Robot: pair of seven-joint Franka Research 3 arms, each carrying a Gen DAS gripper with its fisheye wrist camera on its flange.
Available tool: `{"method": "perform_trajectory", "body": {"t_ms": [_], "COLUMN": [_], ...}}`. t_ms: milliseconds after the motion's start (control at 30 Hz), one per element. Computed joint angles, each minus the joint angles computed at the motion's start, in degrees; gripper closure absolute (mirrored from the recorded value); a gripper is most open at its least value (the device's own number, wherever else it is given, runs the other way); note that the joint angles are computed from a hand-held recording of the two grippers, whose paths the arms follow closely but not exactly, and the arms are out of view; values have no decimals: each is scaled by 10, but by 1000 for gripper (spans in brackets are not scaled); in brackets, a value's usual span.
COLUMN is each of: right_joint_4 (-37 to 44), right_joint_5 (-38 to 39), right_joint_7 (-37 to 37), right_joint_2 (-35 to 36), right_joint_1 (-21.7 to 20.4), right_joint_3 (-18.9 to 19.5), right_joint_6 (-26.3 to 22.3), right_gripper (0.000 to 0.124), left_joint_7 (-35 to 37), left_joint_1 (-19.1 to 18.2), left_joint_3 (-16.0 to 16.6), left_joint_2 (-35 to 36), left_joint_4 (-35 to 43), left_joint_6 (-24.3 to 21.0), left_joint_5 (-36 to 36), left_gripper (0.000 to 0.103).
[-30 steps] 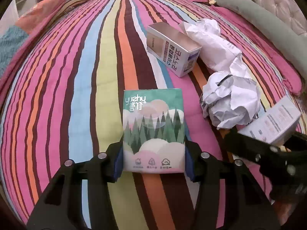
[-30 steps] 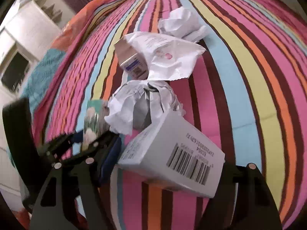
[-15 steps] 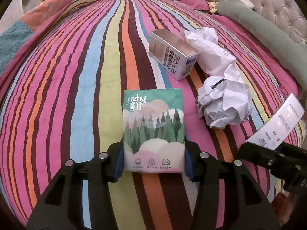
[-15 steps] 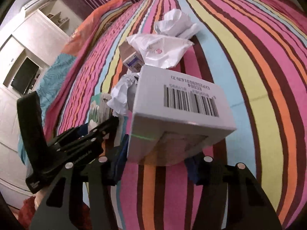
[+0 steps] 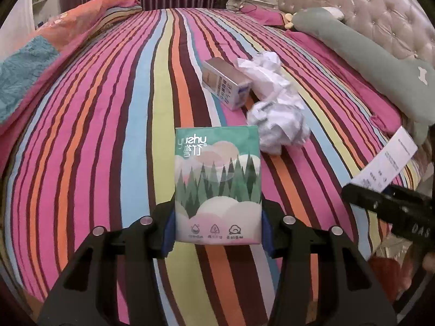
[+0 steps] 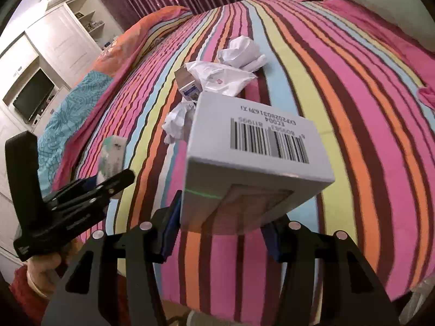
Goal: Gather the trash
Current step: 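Carry the tissue pack in the left tool and the white box in the right tool over the wastebasket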
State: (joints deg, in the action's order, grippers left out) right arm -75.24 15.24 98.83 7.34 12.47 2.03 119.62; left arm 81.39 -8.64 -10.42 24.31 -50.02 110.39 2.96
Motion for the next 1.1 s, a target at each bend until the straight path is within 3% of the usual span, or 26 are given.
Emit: {"method": "perform_trajectory", "body": {"t_ms": [200,533,1100], "right_joint_4": [-70,-182,-308], "right_joint_5": [-37,-54,-38], "right_joint_7": [9,14,30], "right_joint_2": [-63,-159,-282], "right_joint_1": [3,0,5], "right_joint_3": [0,11,33], "right_joint_6": [22,39,7], "right_gripper": [74,74,74], "left_joint_7": [0,14,57], "left_joint_1": [11,7,-29], "left_joint_3": [-5,-3,10], "left_joint_2": [-118,-251,-385], "left_joint_4": [-165,-334,-482], "left_joint_6": [48,76,72], "left_joint_5": [-16,-35,-77], "left_gripper": [55,55,55]}}
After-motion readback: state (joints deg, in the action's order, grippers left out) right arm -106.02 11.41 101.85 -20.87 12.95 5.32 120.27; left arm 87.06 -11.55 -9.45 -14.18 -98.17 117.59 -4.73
